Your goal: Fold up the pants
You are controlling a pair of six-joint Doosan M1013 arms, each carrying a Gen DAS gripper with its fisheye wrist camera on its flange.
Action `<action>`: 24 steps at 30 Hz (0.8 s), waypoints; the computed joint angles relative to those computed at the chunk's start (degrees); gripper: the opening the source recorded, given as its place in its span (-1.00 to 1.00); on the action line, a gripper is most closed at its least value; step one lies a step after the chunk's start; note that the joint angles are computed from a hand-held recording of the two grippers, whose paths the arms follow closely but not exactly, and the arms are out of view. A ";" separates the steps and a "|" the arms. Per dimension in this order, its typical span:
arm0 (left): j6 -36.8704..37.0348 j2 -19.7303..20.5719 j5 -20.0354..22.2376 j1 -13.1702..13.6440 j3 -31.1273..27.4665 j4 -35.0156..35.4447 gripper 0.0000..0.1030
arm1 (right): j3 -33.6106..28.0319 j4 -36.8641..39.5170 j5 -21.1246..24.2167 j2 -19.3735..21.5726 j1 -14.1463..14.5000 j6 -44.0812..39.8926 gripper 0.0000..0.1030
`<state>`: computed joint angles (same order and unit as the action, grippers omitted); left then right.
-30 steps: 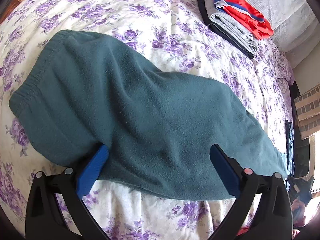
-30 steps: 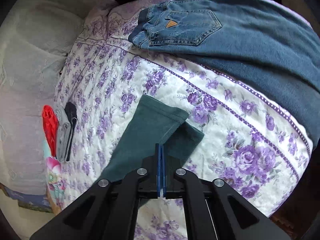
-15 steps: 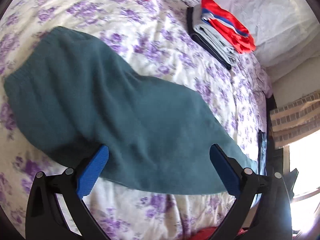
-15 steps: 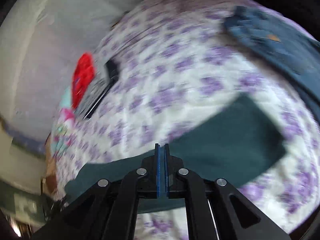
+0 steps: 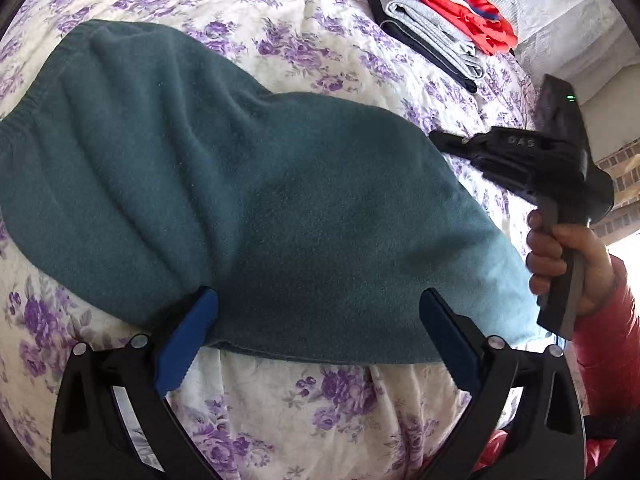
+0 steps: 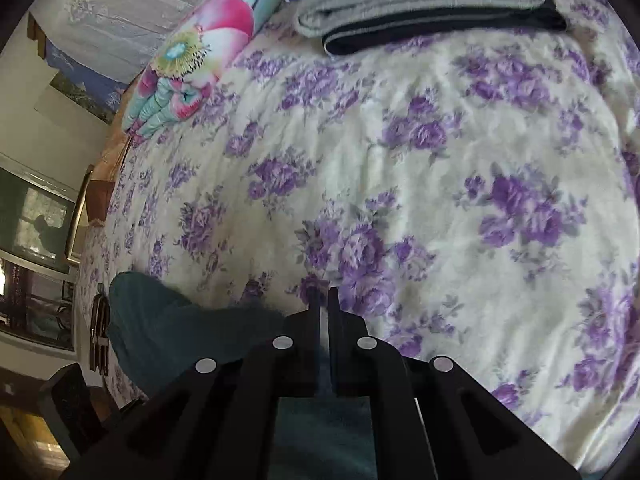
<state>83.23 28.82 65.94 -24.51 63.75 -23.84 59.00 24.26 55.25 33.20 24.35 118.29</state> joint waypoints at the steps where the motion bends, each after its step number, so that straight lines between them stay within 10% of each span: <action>1: -0.12 0.06 0.05 -0.32 -0.19 1.15 0.91 | 1.21 4.61 -0.54 -0.48 -0.23 -2.40 -0.89; 14: -0.06 2.10 2.82 -3.49 -3.93 12.45 0.92 | 3.25 7.13 2.15 -3.50 2.47 -14.98 -0.86; 19: 0.26 1.44 1.78 -3.13 -2.75 11.60 0.92 | 1.92 5.20 2.37 -2.82 2.80 -15.14 -0.17; 24: 0.77 1.14 1.92 -3.21 -2.36 12.17 0.92 | 0.67 5.00 1.87 -2.10 3.19 -16.05 -0.16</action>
<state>83.99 29.96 67.86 -27.72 61.38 -11.67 59.67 29.26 57.12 31.10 27.55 102.24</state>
